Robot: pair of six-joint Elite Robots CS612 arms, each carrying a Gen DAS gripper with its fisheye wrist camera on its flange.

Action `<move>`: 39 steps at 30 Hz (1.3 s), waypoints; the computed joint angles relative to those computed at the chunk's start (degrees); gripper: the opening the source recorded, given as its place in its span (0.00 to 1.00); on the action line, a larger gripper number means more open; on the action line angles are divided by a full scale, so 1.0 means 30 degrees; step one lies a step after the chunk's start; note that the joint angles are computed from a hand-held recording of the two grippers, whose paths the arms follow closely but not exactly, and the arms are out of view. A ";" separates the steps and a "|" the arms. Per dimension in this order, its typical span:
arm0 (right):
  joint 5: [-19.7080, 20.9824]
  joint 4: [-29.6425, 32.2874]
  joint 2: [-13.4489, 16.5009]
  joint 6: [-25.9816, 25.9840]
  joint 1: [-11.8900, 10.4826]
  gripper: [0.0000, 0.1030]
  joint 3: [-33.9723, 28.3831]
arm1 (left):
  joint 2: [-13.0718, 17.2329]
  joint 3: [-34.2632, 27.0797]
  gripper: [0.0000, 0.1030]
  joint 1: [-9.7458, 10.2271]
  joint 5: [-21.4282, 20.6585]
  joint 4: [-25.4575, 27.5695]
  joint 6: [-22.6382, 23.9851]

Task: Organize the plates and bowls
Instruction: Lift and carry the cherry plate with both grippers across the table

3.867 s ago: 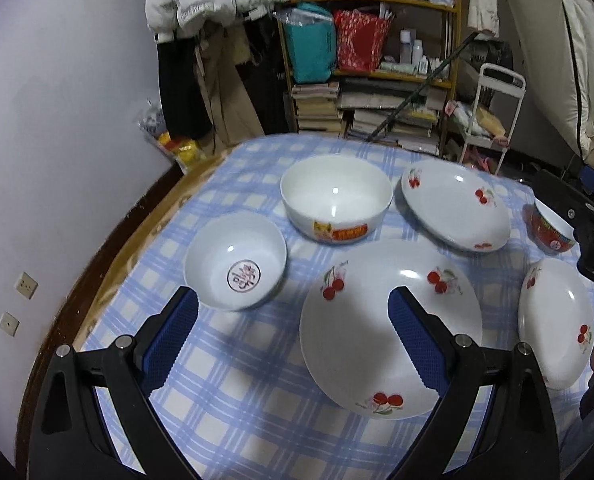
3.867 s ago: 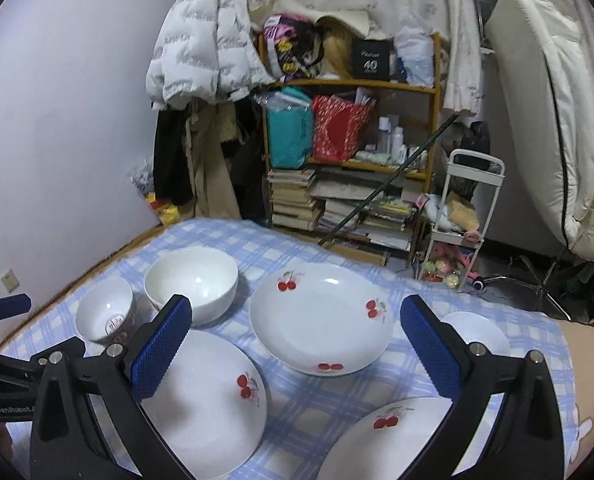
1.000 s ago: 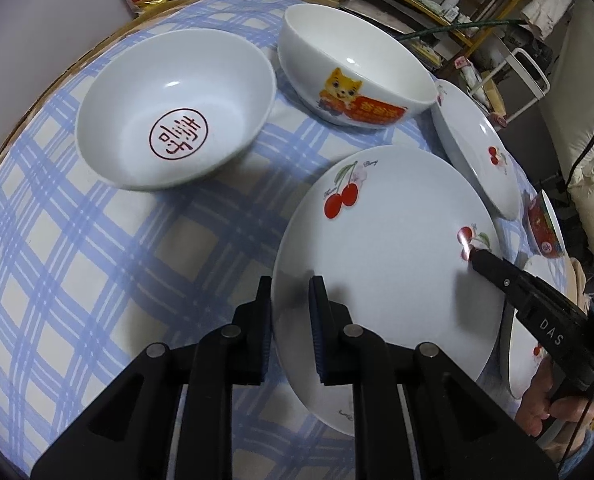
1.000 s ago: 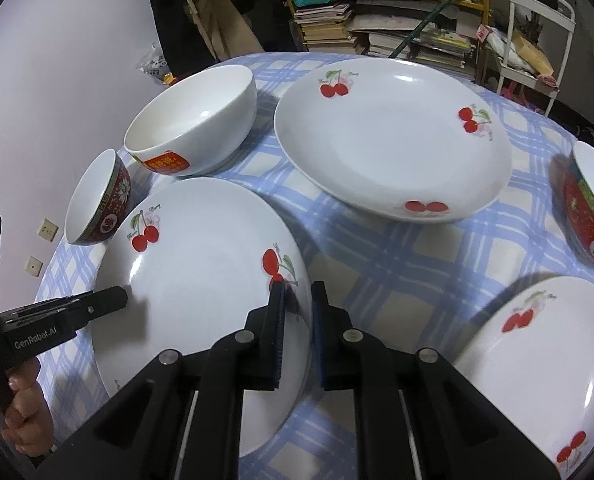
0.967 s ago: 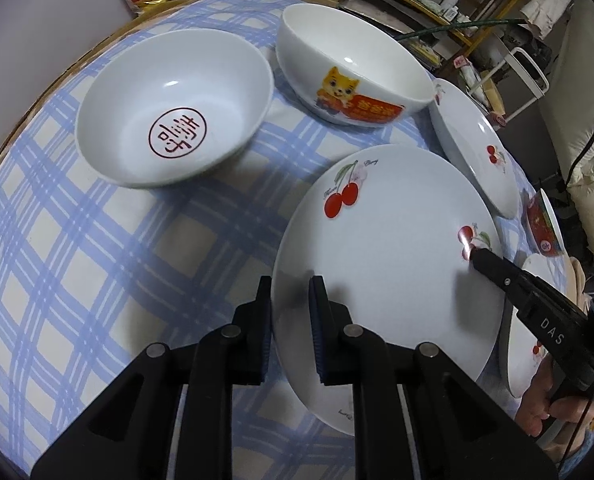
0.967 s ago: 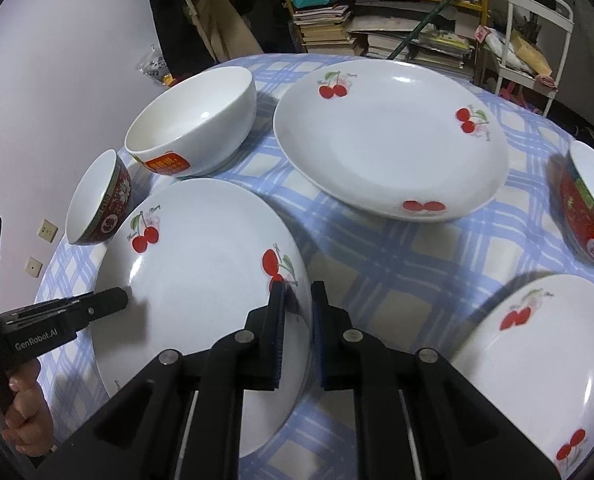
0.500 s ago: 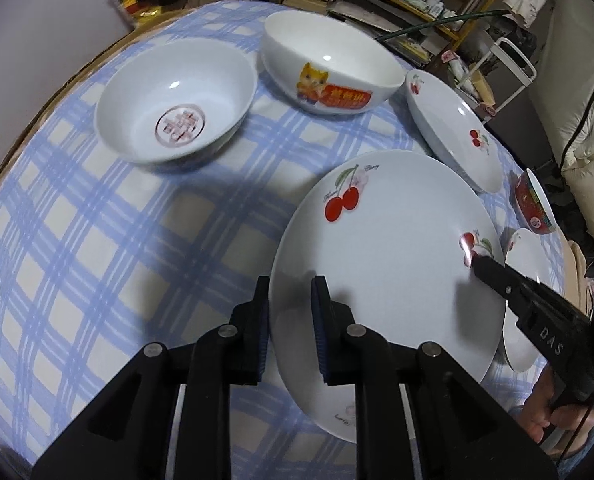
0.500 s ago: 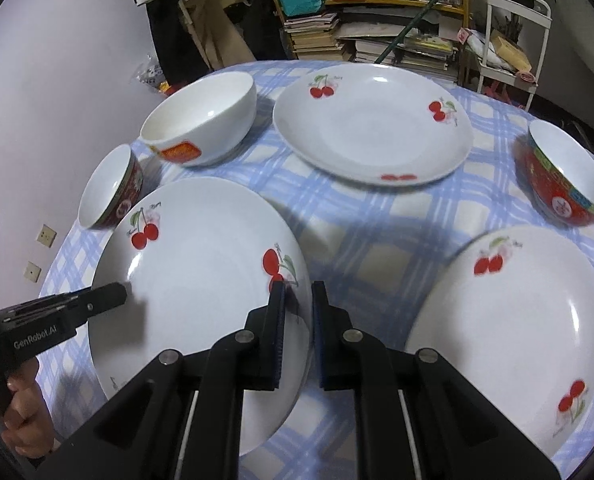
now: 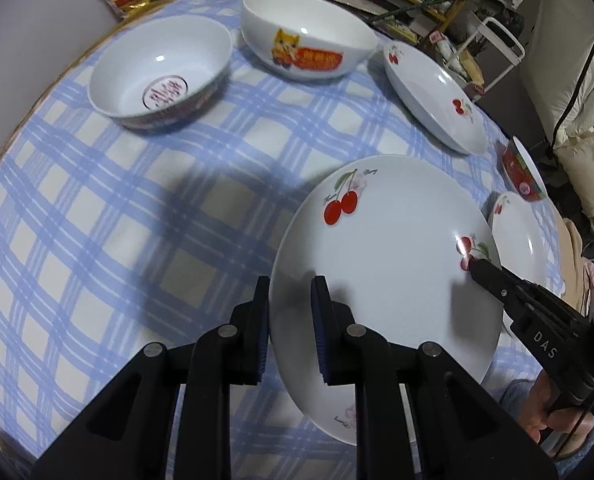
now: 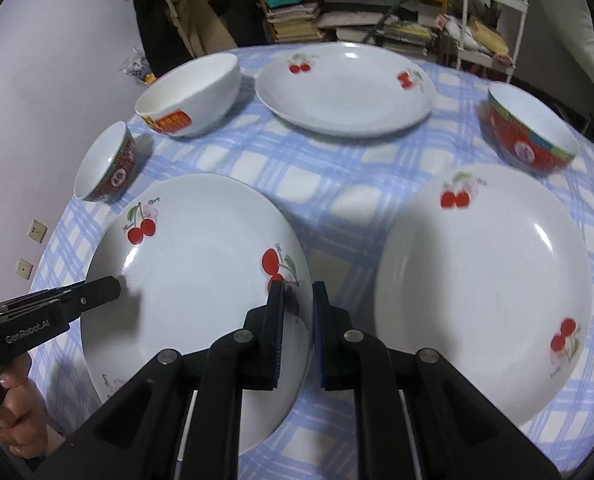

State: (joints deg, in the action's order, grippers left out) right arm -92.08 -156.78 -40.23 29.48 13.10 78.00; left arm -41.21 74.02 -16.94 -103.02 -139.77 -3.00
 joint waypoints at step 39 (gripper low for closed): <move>-0.0787 0.3551 -0.0025 0.0130 0.0333 0.18 -0.0333 | 0.0082 0.0125 0.20 -0.0573 0.1591 0.1561 0.0673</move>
State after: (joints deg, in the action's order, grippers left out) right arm -94.44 -146.13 -40.31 29.87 14.10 77.00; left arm -40.97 74.39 -18.65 -98.24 -135.09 -0.98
